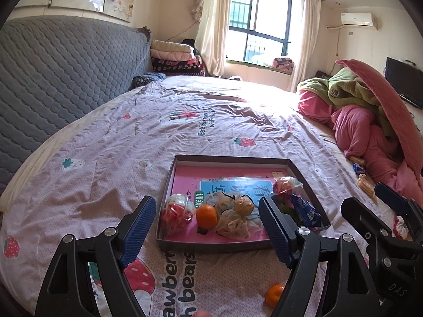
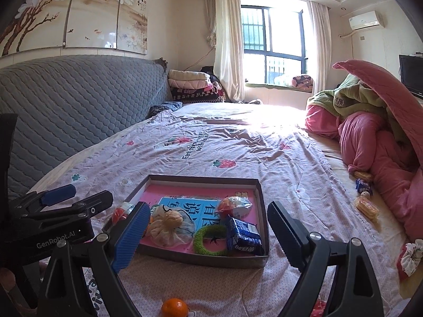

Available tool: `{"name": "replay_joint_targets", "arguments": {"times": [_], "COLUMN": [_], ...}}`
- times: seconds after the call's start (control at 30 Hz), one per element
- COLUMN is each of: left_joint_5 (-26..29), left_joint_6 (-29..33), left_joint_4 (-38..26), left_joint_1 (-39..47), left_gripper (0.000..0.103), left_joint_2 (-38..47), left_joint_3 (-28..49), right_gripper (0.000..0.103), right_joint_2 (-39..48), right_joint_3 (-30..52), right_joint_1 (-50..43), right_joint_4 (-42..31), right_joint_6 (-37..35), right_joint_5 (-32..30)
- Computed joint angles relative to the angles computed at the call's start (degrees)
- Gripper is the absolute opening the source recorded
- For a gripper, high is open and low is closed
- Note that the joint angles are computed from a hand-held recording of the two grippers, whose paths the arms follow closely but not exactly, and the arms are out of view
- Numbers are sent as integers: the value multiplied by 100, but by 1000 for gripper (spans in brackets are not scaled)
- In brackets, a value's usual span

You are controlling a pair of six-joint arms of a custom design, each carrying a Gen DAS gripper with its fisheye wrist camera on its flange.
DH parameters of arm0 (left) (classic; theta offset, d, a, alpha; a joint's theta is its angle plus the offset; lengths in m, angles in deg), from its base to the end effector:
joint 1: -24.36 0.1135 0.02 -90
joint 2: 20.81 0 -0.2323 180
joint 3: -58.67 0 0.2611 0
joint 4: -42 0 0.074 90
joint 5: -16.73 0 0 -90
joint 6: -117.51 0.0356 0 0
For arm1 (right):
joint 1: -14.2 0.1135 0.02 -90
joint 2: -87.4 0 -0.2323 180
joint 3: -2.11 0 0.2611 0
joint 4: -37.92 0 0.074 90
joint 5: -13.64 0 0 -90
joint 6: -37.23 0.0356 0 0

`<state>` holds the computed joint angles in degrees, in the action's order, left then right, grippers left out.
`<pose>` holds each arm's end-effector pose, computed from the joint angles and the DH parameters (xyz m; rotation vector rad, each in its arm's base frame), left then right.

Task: Organize objects
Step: 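Withdraw both open tools from the tray back over the bed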

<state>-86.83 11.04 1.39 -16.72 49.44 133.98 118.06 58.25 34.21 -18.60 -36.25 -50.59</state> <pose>0.2240 -0.1842 0.2920 0.3350 2.1628 -0.3134 0.1432 0.0357 0.2896 0.2013 2.0448 -0.0816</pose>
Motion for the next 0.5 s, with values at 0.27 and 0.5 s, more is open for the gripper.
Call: {"name": "replay_joint_targets", "arguments": {"times": [0.27, 0.5], "left_joint_5": [-153, -367], "left_joint_6": [-6, -63], "left_joint_4": [-103, -77], "left_joint_1": [-252, -425], "left_gripper": [81, 81], "left_joint_2": [-375, -700], "left_joint_3": [-305, -578], "right_gripper": [90, 90], "right_joint_2": [-282, -648], "right_joint_3": [-148, -312], "right_joint_1": [482, 887], "right_joint_4": [-443, -793], "right_joint_6": [289, 595], "right_joint_5": [451, 823]}}
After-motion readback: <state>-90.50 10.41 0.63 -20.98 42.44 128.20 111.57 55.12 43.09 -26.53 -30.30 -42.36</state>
